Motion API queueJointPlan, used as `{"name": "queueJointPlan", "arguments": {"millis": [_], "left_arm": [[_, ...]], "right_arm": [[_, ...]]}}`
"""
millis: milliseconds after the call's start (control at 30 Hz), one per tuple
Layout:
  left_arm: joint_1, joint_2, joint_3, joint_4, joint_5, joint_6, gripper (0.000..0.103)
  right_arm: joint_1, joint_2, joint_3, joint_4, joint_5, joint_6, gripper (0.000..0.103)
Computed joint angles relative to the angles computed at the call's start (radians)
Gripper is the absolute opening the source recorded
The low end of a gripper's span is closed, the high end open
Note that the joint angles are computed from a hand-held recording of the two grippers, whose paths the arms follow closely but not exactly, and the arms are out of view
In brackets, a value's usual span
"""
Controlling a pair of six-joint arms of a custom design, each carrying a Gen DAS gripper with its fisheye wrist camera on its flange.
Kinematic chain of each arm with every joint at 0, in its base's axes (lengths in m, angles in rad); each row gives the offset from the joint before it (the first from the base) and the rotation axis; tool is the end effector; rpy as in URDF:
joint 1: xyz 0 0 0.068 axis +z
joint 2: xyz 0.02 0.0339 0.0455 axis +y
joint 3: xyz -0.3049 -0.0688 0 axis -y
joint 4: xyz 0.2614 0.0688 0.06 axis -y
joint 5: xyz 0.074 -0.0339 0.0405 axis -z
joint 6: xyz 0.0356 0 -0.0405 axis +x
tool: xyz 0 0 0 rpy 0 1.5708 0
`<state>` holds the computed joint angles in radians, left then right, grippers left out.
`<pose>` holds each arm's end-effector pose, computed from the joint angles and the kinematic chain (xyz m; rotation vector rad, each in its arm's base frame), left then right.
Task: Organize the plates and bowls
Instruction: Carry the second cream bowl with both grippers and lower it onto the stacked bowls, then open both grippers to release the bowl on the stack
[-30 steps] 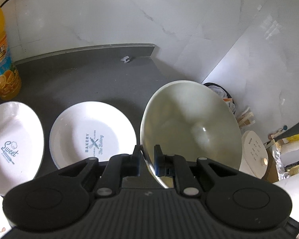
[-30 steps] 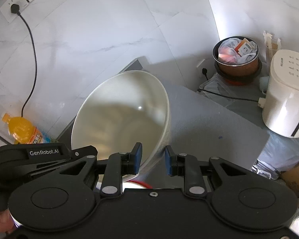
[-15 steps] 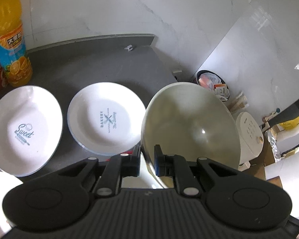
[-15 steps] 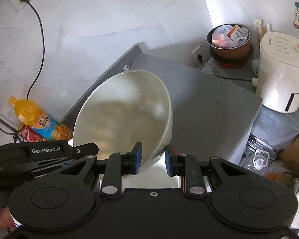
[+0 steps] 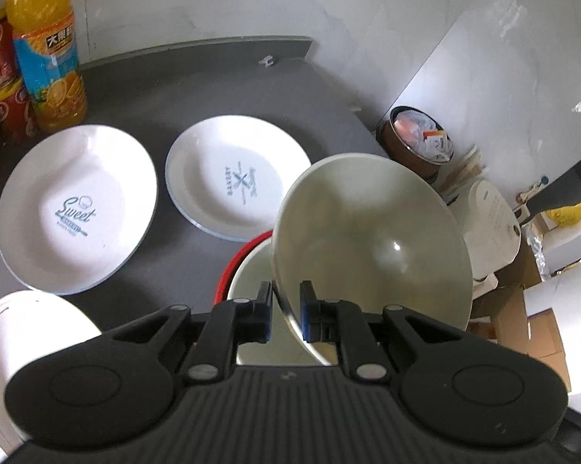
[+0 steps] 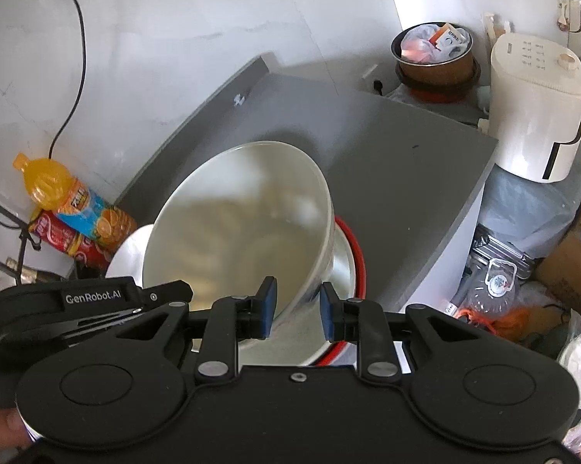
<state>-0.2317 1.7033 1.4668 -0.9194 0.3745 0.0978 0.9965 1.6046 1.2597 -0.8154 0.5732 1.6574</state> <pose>0.3587 -0.0980 0.3148 0.5495 2.6483 -0.5490 0.1999 0.2733 0.2910 0.9461 2.2903 0.3237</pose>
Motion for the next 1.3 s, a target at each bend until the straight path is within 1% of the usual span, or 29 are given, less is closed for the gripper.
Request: {"name": "queueJointPlan", "arguments": {"millis": [200, 400, 567, 733, 800, 833, 867, 933, 1000, 1100, 1200, 1267, 1300], "left_arm": [[0.024, -0.01, -0.031, -0.003, -0.001, 0.019, 0.013], [0.031, -0.008, -0.039, -0.017, -0.023, 0.025, 0.015], [0.028, -0.013, -0.061, -0.019, -0.039, 0.033, 0.016], [0.029, -0.003, -0.073, -0.012, -0.035, 0.033, 0.016], [0.027, 0.002, -0.072, -0.014, -0.035, 0.031, 0.016], [0.027, 0.006, -0.069, -0.017, -0.035, 0.03, 0.016], [0.025, 0.008, -0.067, -0.02, -0.039, 0.031, 0.016], [0.024, 0.008, -0.065, -0.02, -0.043, 0.036, 0.016], [0.023, 0.0, -0.066, -0.016, -0.047, 0.044, 0.016], [0.028, -0.014, -0.055, -0.015, -0.043, 0.054, 0.017], [0.042, -0.02, -0.039, -0.017, -0.034, 0.056, 0.018], [0.052, -0.018, -0.026, -0.028, -0.027, 0.058, 0.018], [0.058, -0.017, -0.021, -0.033, -0.023, 0.059, 0.018]], "right_arm": [[-0.001, 0.015, 0.008, -0.001, -0.033, -0.014, 0.024], [-0.006, 0.03, 0.008, 0.0, -0.075, -0.018, 0.024], [-0.017, 0.037, 0.0, 0.004, -0.104, -0.036, 0.024], [-0.029, 0.04, 0.011, -0.013, -0.118, -0.06, 0.026], [-0.03, 0.043, 0.02, -0.027, -0.119, -0.075, 0.028], [-0.029, 0.043, 0.026, -0.038, -0.116, -0.081, 0.033], [-0.027, 0.043, 0.032, -0.052, -0.111, -0.085, 0.04], [-0.019, 0.04, 0.043, -0.082, -0.092, -0.089, 0.046], [-0.014, 0.034, 0.048, -0.105, -0.085, -0.086, 0.046], [-0.006, 0.017, 0.035, -0.107, -0.079, -0.07, 0.046], [-0.002, 0.012, 0.029, -0.114, -0.074, -0.065, 0.042], [-0.004, 0.006, 0.017, -0.104, -0.082, -0.071, 0.024], [-0.004, 0.002, 0.007, -0.092, -0.082, -0.073, 0.022]]}}
